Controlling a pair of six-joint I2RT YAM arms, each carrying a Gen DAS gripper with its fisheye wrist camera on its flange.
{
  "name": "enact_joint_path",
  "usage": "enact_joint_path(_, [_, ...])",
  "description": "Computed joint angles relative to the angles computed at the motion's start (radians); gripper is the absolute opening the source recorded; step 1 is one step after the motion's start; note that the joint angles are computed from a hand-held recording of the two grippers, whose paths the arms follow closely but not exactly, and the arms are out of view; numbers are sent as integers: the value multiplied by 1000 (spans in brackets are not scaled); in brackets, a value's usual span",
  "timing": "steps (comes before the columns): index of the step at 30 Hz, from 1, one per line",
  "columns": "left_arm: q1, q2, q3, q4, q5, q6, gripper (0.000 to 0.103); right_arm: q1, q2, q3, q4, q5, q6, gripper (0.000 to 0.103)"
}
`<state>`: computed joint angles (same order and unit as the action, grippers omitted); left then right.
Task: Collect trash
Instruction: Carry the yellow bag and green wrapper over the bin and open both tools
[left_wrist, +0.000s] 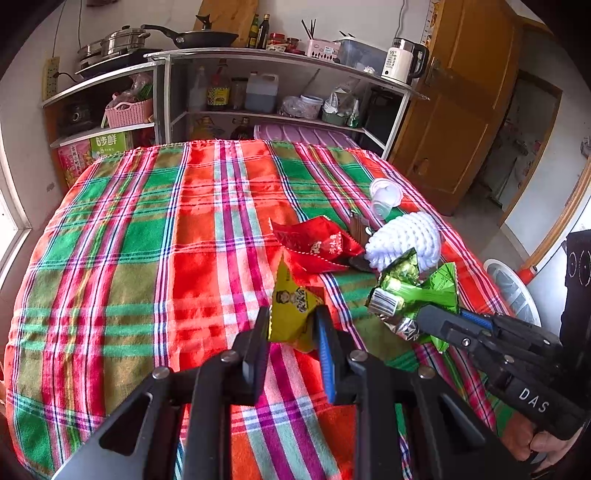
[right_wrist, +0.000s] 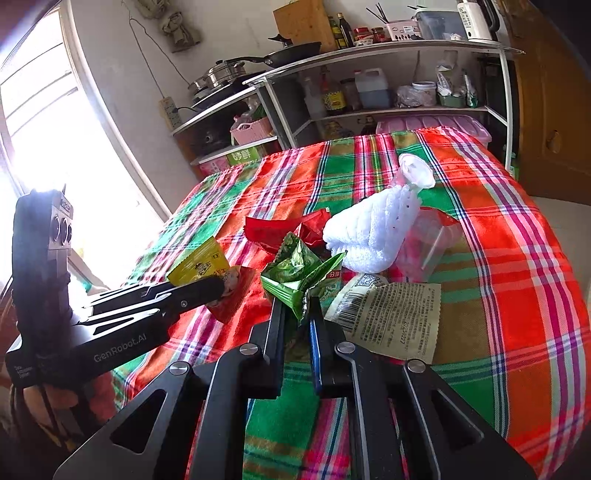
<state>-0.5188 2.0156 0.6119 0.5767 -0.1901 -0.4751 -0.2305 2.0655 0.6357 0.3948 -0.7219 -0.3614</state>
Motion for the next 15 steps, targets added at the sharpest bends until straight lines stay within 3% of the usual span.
enact_joint_path(7, [-73,-52,-9,-26,-35,-18,25,-102,-84,-76,0,-40,-57,11])
enact_joint_path(15, [-186,-43,84,-99,-76,-16,25,-278,-160,-94,-78,-91,-138,11])
